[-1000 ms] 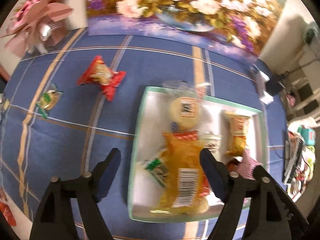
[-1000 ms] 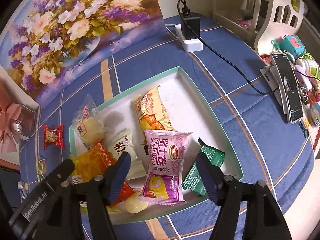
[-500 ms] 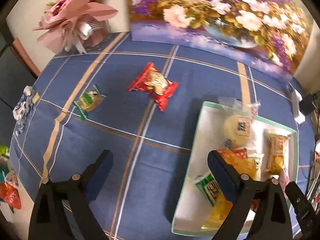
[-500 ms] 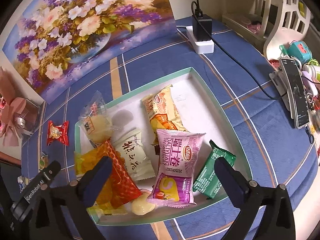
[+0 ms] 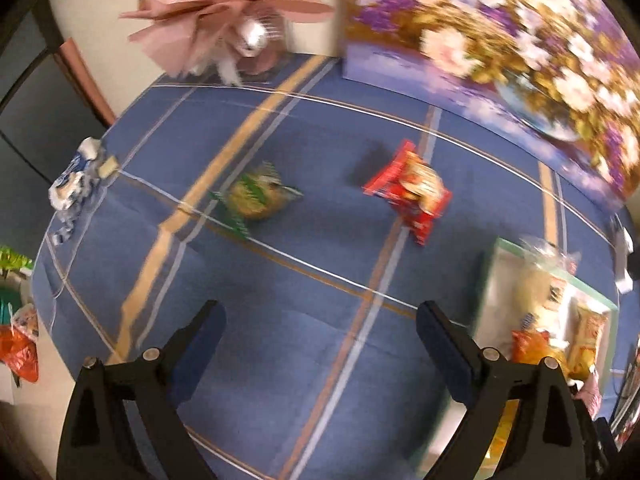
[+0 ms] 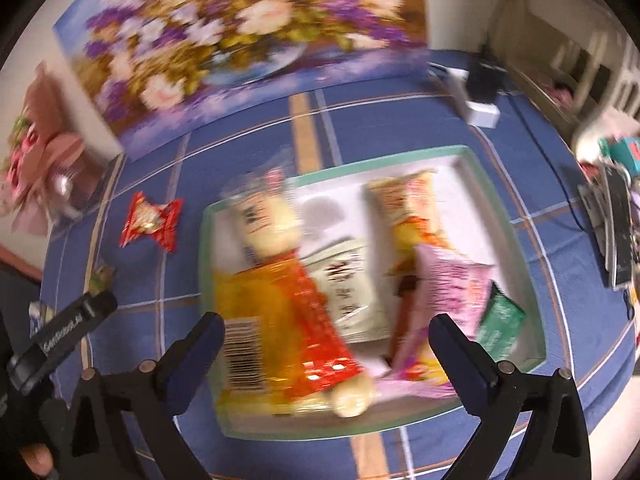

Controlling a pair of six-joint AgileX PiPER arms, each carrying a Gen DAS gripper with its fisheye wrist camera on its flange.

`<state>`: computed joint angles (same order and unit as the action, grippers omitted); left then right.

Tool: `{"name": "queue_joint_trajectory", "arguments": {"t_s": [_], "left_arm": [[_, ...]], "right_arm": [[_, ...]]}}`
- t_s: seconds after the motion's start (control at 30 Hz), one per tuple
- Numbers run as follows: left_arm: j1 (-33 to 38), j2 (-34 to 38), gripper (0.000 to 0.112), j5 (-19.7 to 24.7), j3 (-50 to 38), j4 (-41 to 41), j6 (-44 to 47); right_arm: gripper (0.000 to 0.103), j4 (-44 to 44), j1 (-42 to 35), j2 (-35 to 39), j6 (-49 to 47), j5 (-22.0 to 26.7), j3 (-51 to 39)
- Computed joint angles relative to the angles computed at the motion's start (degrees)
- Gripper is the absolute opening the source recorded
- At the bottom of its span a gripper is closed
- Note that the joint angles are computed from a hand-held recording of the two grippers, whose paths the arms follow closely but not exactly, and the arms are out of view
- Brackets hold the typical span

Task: Organize snacks
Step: 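Move both open tools back toward the green biscuit and red chip bag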

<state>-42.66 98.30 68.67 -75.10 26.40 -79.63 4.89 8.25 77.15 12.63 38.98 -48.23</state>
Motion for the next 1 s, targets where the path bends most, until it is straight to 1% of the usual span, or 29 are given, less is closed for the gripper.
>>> {"name": "queue_joint_trajectory", "arguments": {"t_s": [0.13, 0.27, 0.43, 0.63, 0.83, 1.0], "left_arm": [[2.96, -4.46, 0.096, 0.01, 4.92, 0.89, -1.20], [5.60, -8.30, 0.096, 0.30, 9.09, 1.64, -2.06], [9.87, -12.72, 0.096, -2.24, 14.05, 0.75, -0.73], [14.99, -16.73, 0.096, -5.00, 18.54, -0.30, 1.49], [19.66, -18.19, 0.096, -9.16, 21.05, -2.95, 5.60], [22.54, -17.64, 0.096, -13.09, 21.72, -4.85, 9.00]], "right_arm": [[0.103, -5.18, 7.17, -0.21, 7.04, -0.15, -0.57], [0.103, -7.09, 13.03, 0.59, 10.86, -0.58, -1.49], [0.103, -10.75, 19.15, 3.41, 16.60, -0.99, -3.31], [0.103, -15.09, 24.47, 7.03, 22.33, -0.57, -5.43], [0.103, -19.18, 28.14, 9.71, 26.69, 0.37, -7.21], [0.103, -18.73, 28.35, 11.84, 25.78, 0.19, -8.53]]}}
